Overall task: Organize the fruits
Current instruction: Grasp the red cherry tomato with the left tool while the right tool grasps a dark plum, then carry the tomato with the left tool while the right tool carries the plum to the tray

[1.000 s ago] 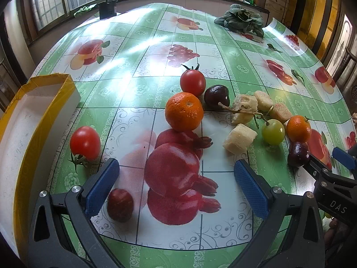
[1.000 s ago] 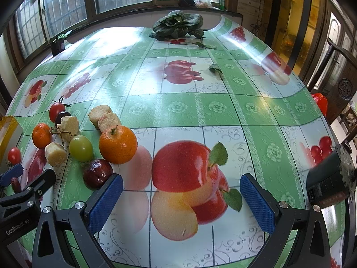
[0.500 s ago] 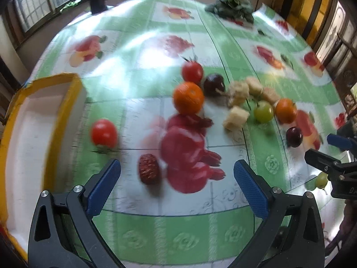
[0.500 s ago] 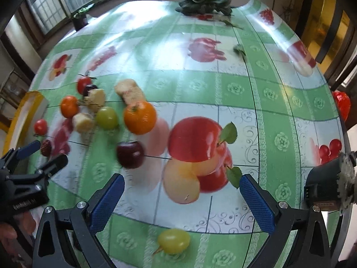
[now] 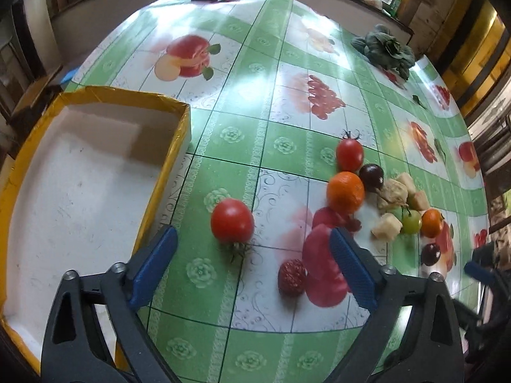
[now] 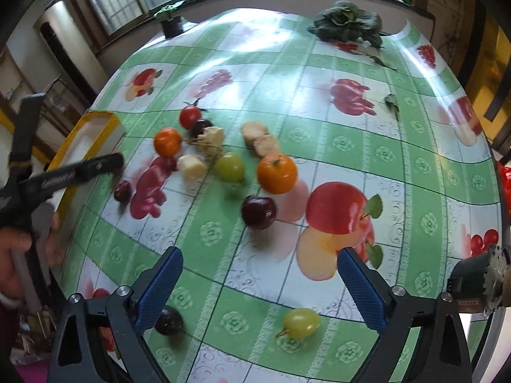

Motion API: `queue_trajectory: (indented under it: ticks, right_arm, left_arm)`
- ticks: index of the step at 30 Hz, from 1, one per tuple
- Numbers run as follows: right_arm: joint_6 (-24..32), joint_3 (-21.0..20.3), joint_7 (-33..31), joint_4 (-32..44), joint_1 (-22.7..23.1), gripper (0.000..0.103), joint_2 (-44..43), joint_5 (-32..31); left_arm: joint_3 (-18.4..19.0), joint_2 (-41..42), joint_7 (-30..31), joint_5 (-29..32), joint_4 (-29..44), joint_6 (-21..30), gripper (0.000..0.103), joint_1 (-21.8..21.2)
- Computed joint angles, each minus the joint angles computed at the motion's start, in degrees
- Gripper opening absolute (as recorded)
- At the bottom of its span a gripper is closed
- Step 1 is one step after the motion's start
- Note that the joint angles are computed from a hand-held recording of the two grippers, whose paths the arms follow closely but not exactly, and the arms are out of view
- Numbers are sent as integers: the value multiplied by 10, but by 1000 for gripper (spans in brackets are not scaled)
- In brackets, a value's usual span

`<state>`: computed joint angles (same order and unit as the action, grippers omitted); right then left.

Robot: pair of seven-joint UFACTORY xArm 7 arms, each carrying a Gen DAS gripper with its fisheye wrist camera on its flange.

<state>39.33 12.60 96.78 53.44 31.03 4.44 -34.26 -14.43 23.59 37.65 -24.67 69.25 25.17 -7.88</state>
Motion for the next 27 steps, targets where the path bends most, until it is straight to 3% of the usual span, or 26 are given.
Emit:
queue_trajectory:
  ticks: [4, 7, 8, 10, 12, 18, 27]
  right_arm:
    - [-21, 0, -11, -3, -1, 81, 3, 9]
    - [-36, -1, -15, -6, 0, 74, 5, 12]
    - [-42, -2, -16, -7, 0, 71, 6, 12]
    - [-48, -2, -20, -5, 1, 67, 8, 12]
    - [-58, -3, -23, -7, 2, 66, 8, 12]
    - [-71, -4, -31, -7, 6, 65, 8, 14]
    - [-121, 9, -128, -10, 13, 65, 18, 81]
  left_arm:
    - [9, 12, -19, 23, 10, 0, 83, -9]
    - [2, 17, -14, 24, 17, 3, 70, -5]
    - [2, 19, -13, 24, 19, 5, 60, -4]
    - [11, 24, -23, 41, 24, 0, 51, -14]
    - [14, 25, -26, 52, 24, -11, 29, -15]
    - [3, 21, -10, 38, 30, 17, 29, 2]
    - [-1, -28, 32, 3, -3, 24, 29, 12]
